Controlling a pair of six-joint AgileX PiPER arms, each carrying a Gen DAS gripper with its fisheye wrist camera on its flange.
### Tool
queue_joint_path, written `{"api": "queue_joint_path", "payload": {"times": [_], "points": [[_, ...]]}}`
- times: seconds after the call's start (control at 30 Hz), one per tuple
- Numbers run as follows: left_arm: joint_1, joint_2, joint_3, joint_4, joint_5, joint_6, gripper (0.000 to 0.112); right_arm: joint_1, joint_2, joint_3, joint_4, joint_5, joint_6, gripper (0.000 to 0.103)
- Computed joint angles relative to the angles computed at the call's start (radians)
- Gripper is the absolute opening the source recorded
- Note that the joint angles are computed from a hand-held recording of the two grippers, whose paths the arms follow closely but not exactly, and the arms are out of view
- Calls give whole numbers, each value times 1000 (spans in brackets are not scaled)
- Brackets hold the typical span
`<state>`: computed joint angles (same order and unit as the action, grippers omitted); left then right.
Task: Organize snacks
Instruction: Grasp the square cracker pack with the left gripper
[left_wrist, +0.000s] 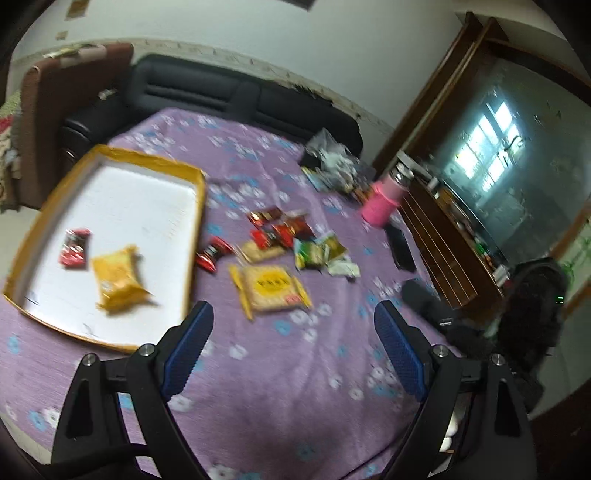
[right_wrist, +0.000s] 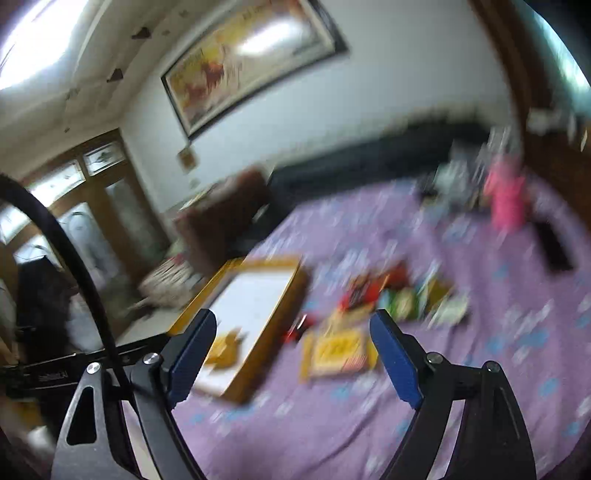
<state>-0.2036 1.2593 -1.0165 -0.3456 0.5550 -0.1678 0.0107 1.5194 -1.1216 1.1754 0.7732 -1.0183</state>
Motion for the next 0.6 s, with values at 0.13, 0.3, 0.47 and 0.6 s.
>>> {"api": "queue_joint_path", "payload": {"times": [0.13,0.3,0.47,0.6], "points": [[30,15,12,-188,-9,158,89,46,13,-18,-268,-170,193,85],[61,69,2,-365,43,323,89,47,72,-94,-496,-226,367,86],[16,140,-39,-265,20,265,89,30,137,-81,-513,-268,320,85],[24,190,-81,-188,20,224,89,1,237,-163,-513,-206,342,84]]}}
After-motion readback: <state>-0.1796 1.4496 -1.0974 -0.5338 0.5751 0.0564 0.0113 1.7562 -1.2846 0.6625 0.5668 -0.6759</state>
